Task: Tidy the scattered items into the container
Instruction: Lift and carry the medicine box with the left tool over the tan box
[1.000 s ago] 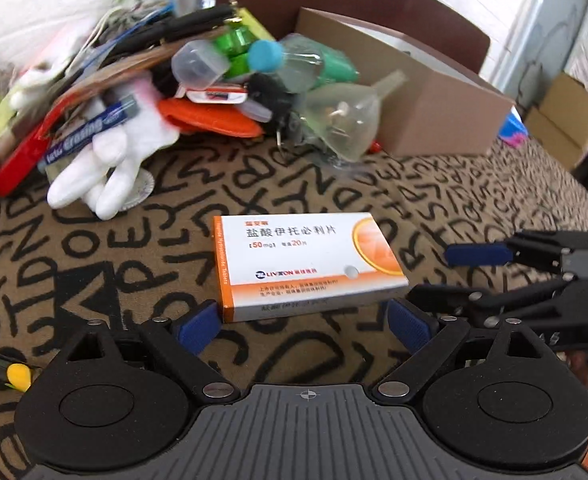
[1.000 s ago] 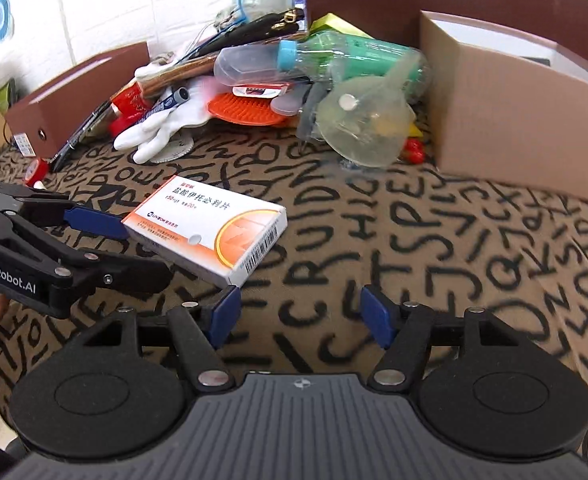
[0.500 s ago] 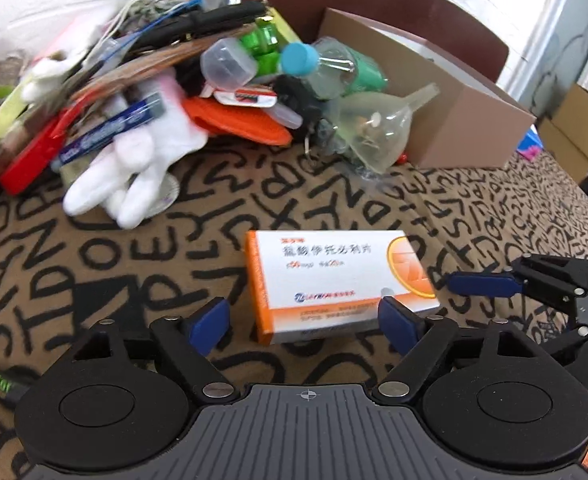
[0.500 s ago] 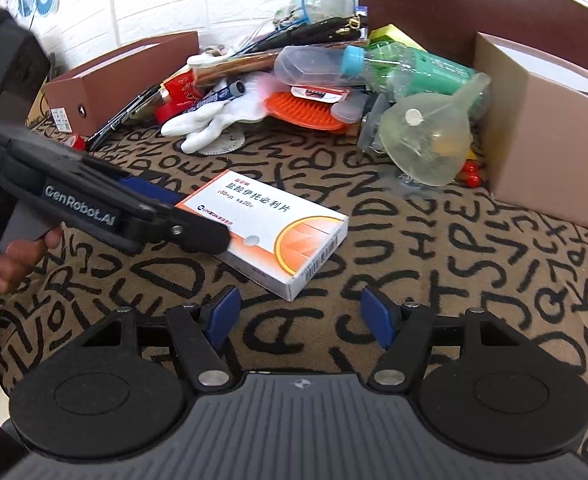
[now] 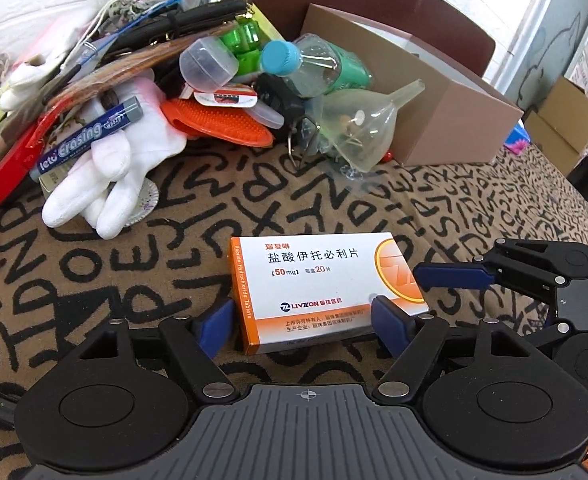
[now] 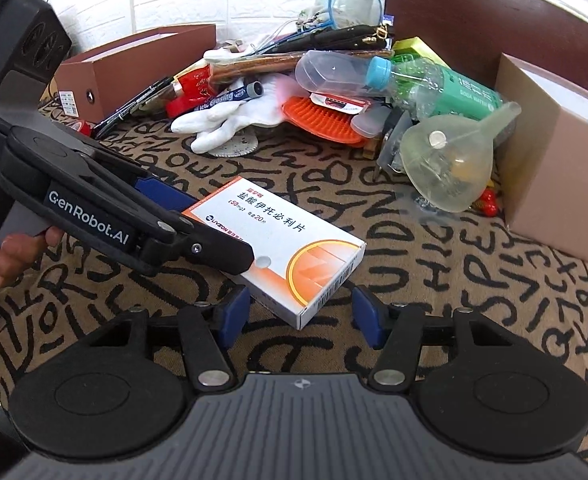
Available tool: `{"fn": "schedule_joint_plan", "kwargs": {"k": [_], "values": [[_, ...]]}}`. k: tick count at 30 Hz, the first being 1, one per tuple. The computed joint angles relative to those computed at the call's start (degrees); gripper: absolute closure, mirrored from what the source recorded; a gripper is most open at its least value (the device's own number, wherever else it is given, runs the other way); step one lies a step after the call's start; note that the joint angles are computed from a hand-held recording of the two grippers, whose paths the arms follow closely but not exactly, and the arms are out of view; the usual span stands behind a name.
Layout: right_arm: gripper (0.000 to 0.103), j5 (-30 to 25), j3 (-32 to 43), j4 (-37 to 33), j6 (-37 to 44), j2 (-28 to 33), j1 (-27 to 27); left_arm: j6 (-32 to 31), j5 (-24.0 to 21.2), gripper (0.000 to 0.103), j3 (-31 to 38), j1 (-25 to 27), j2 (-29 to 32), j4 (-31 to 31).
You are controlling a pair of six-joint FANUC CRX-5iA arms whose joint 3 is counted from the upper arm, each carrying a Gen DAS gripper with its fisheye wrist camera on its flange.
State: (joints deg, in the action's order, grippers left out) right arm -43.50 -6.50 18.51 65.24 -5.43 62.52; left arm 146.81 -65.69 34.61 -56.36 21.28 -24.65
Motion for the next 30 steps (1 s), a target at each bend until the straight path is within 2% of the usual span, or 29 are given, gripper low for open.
{"fn": "schedule_joint_plan", "kwargs": {"k": [4,9,14,18,25,30], "values": [[0.041,-0.4,0.9,-1.7,1.6,0.6,-0.3,-1.5,-0.3,0.022,0.3,0.0,0.2,0.3],[0.041,1.0,0.2,-1.2,1.3,0.6,-0.3,-1.9,-1.1,0.019,1.5,-0.3,1.1,-0.3],[0.043,1.2,-0.5,-0.8,0.8,0.0,-0.1,-1.5,-4.0,0.028,4.4,-1.1,2.6,-1.1],[0.043,0.1,-1.2,-1.0,0.3,-1.5,0.1,-1.1,-5.4,0.03,6.7,-2.0,3.8,-1.2],[0.043,-1.8,-3.1,-0.1,-2.7,-5.8,-0.4,-3.3,-8.0,0.03,15.9,-3.9,8.7,-2.3],[0.043,-1.4,-3.9,4.7,-6.1,-8.1,-1.7,-7.4,-10.1,0.03,28.3,-4.4,14.9,-4.0]]}}
